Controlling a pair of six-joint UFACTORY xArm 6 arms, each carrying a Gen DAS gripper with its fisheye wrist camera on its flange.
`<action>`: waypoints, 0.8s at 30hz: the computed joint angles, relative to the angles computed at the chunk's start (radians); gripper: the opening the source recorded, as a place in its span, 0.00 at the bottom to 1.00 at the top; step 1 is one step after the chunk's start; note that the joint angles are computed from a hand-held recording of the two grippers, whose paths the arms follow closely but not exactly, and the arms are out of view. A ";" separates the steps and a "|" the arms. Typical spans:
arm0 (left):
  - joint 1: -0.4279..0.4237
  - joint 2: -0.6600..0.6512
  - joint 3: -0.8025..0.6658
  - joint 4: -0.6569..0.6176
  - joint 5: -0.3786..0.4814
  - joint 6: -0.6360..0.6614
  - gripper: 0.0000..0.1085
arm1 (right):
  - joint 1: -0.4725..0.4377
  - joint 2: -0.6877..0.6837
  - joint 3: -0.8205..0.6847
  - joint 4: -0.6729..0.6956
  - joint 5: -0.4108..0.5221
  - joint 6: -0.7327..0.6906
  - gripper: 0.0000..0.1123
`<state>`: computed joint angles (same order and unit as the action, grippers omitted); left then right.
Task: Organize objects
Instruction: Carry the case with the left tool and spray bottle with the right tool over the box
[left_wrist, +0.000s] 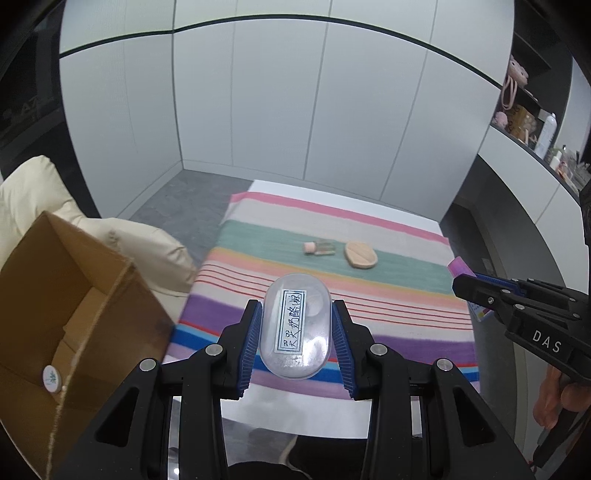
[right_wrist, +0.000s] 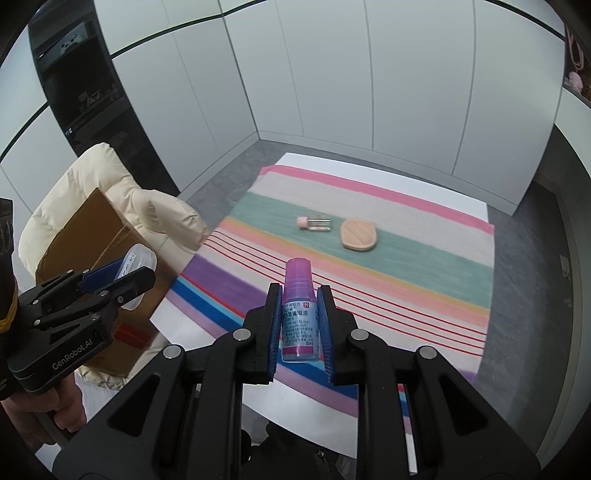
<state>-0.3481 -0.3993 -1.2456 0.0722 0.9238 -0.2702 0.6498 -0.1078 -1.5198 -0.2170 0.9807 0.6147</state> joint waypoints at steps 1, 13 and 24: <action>0.011 -0.007 0.006 -0.002 0.000 0.004 0.35 | 0.007 0.014 -0.016 -0.002 0.001 0.000 0.18; 0.150 -0.098 0.077 -0.015 0.006 0.033 0.35 | 0.073 0.185 -0.211 0.010 0.016 -0.036 0.18; 0.266 -0.174 0.127 -0.036 0.024 0.071 0.35 | 0.129 0.355 -0.428 0.042 0.053 -0.086 0.18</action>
